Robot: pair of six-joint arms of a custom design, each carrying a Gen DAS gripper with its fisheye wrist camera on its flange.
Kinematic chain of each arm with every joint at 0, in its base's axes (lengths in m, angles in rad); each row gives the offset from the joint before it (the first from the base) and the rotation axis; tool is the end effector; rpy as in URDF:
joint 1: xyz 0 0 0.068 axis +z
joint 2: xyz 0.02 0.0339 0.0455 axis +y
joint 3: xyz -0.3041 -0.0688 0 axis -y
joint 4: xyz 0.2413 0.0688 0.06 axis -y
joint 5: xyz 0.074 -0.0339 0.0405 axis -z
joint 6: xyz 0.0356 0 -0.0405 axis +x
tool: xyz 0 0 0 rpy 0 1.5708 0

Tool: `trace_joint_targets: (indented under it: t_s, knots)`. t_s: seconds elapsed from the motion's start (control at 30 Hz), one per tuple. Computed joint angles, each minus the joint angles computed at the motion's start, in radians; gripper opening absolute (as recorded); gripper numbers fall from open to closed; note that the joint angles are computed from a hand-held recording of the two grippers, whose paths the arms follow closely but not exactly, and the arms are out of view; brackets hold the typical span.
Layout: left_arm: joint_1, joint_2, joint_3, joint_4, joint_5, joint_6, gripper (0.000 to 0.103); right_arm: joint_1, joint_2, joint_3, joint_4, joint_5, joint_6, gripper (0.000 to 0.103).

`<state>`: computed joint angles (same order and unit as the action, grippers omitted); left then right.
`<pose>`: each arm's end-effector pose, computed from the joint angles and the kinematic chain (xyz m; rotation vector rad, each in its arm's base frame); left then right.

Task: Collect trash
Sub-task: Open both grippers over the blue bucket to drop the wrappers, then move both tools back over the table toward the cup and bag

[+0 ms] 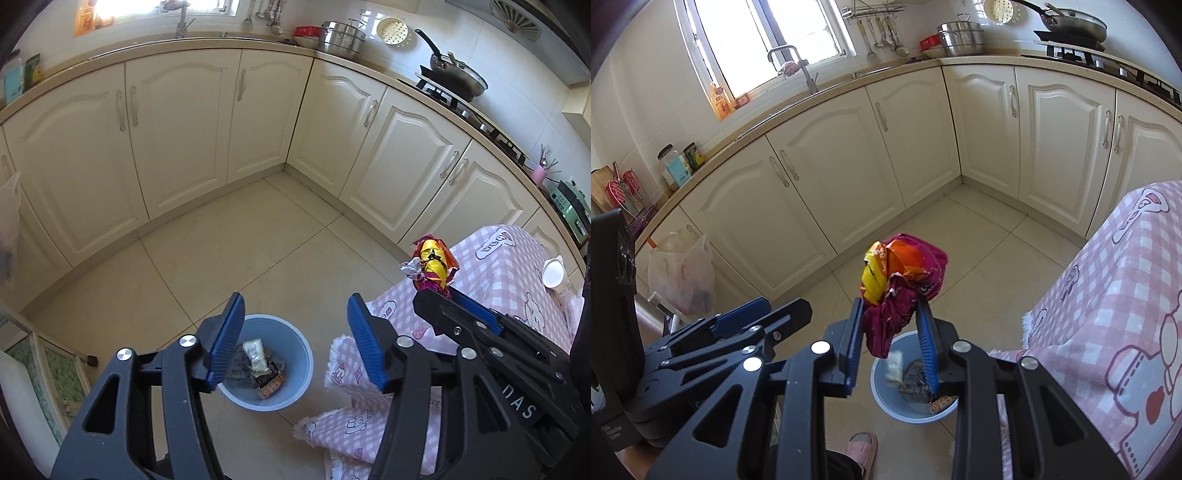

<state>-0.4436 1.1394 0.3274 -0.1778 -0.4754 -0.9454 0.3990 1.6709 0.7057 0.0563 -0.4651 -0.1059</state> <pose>0.1519 -0.0541 0.1676 -0.7650 2.2840 -0.0124 0.2722 0.1321 0.1684 -0.8103 2.3380 0.7016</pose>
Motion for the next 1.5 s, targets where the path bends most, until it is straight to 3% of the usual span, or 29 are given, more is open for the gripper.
trace_joint_targets:
  t_s: [0.63,0.93,1.13,1.5]
  knots:
    - [0.001,-0.067,-0.032,-0.079,-0.026,-0.071,0.059,0.065,0.055,0.028,0.011,0.018,0.035,0.028]
    - [0.021,-0.076,-0.035,-0.095,-0.025,-0.086,0.059,0.106,0.09,0.056,0.053,0.039,0.076,0.039]
    - [-0.039,-0.073,-0.004,-0.124,-0.052,-0.108,0.059,0.062,0.048,0.035,0.034,0.02,0.064,0.039]
    - [-0.311,0.001,0.196,-0.307,-0.207,-0.239,0.059,-0.163,-0.158,-0.009,-0.093,-0.083,-0.016,0.041]
